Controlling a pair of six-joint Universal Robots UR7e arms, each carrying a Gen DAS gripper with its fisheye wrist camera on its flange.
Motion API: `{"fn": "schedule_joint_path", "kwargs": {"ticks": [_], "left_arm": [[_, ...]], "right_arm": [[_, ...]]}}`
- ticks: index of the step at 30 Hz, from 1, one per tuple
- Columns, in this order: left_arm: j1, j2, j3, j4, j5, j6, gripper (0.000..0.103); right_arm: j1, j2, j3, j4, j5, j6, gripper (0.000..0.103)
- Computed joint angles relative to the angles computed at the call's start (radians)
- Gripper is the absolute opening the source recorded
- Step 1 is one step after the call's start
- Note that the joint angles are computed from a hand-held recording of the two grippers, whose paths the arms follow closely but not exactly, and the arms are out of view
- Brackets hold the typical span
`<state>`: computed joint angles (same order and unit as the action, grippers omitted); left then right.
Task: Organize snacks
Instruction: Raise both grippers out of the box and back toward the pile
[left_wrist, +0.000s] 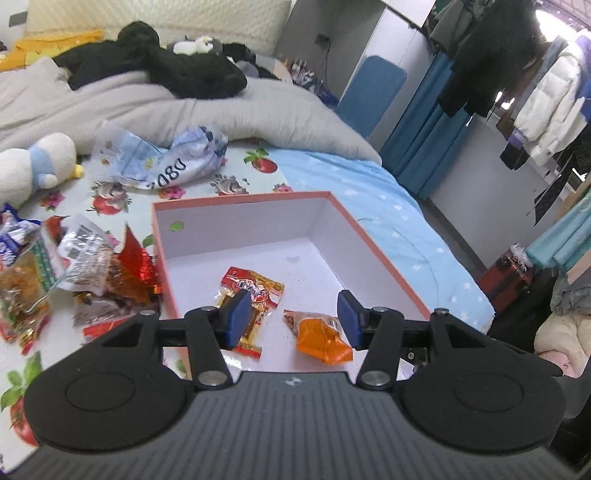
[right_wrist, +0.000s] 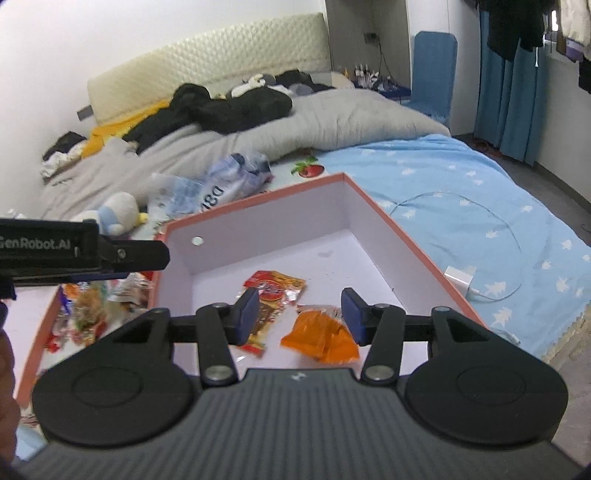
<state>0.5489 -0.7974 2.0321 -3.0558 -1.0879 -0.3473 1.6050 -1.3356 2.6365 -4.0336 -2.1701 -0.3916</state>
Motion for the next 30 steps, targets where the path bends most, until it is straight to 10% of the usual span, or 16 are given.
{"fn": "schedule_joint_path", "kwargs": {"ticks": [30], "left_arm": [[-0.298, -0.556, 0.522, 0.133, 0.198, -0.285, 0.057]], "right_arm": [[0.398, 0.289, 0.169, -0.321, -0.169, 0.105, 0.052]]}}
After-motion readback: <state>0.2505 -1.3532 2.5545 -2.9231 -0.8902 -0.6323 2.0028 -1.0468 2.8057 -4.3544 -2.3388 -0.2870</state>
